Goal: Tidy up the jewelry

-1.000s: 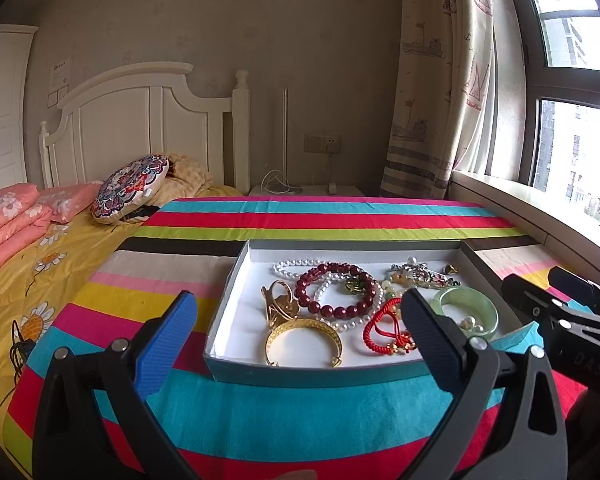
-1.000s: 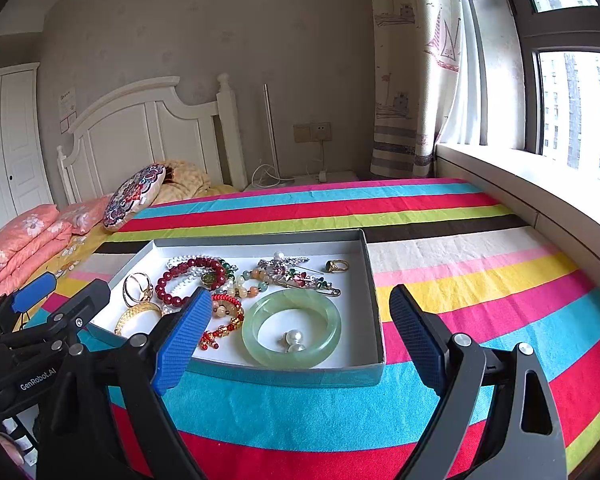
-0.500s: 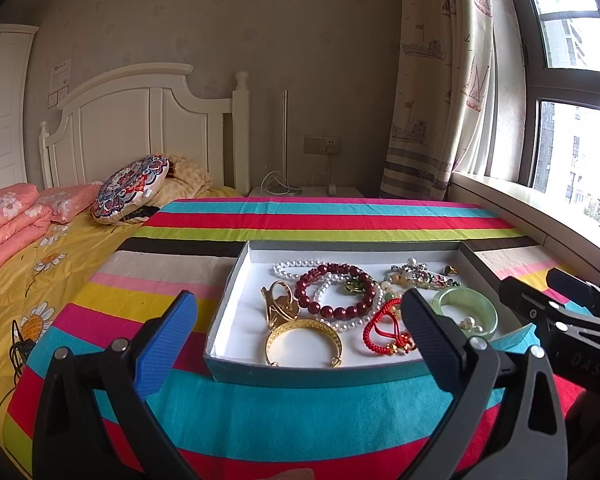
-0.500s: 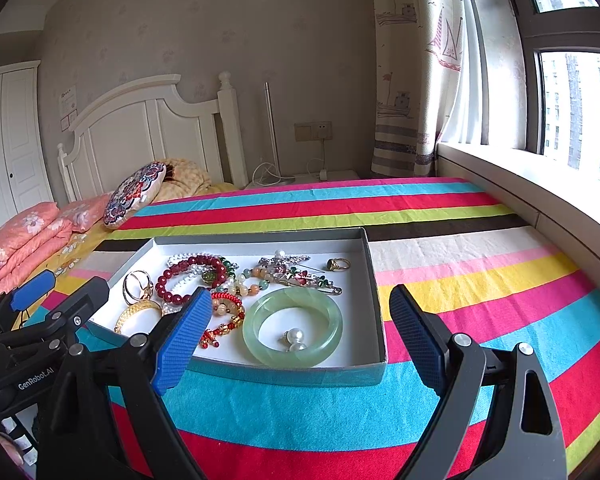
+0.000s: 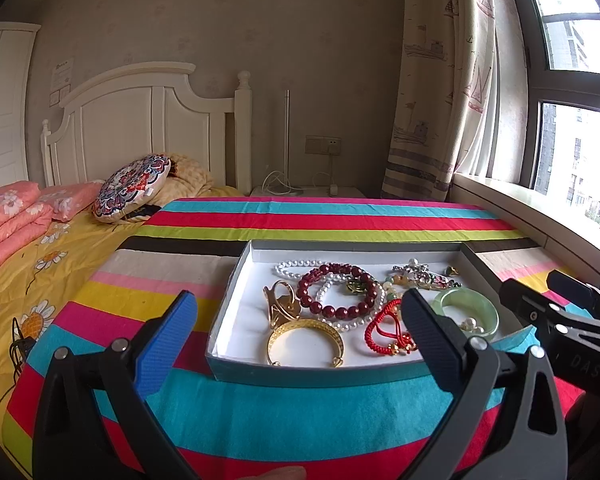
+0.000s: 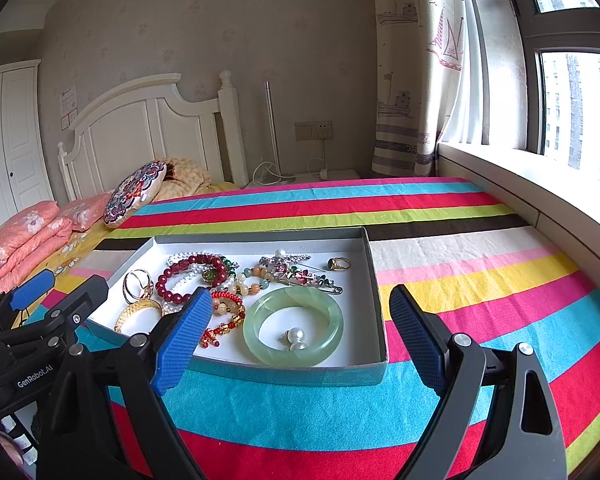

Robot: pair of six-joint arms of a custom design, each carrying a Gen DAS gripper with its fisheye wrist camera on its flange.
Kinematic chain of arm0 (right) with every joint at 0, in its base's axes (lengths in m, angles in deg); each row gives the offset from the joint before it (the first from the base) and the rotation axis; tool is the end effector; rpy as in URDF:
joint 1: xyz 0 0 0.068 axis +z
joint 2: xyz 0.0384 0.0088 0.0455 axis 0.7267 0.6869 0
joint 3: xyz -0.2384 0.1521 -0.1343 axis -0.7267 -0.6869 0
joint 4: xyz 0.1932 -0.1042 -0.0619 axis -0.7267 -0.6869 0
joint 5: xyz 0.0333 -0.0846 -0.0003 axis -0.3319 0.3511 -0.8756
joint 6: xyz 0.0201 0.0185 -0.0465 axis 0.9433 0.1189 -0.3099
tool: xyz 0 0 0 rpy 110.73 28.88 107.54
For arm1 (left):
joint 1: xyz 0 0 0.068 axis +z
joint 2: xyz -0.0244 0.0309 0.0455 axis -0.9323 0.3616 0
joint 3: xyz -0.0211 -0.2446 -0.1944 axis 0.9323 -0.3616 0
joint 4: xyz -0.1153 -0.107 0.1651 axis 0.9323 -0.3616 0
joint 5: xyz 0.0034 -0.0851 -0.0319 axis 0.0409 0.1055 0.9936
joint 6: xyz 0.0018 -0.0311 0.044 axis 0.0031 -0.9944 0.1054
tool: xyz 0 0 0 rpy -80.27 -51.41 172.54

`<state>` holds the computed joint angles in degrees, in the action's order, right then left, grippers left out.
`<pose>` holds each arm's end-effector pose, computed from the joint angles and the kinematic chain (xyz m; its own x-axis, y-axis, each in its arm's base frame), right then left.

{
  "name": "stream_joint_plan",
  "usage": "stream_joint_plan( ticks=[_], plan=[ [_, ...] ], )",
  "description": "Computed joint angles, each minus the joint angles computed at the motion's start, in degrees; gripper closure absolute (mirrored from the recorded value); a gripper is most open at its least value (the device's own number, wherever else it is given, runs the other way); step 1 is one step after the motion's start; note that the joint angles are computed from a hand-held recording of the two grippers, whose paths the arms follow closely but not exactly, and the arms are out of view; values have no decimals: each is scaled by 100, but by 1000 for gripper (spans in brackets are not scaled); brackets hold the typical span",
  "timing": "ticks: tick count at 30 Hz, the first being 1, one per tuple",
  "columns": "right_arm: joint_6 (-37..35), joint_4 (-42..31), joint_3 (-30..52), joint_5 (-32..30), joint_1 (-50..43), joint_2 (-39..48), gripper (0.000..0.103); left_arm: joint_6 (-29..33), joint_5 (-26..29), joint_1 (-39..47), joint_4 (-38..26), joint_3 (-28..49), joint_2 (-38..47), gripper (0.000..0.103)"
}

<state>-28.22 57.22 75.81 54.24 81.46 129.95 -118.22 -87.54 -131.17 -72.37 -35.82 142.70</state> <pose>0.2178 0.1486 0.1571 -0.4282 -0.1226 -0.8953 -0.4595 0.8826 0.0989 0.1469 -0.2105 0.1634 -0.3542 -0.1707 -0.9195 -0.3859 0.9223 -0.0226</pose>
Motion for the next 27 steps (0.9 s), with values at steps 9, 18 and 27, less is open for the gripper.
stream_joint_plan(
  ticks=[9, 18, 27],
  plan=[
    [5, -10, 7, -6, -3, -2, 17, -551, 7, 9, -764, 275, 137, 2],
    [17, 63, -12, -60, -8, 49, 17, -36, 183, 45, 147, -217, -216, 2],
    [17, 25, 3, -93, -30, 29, 17, -439, 0, -81, -408, -41, -54, 2]
  ],
)
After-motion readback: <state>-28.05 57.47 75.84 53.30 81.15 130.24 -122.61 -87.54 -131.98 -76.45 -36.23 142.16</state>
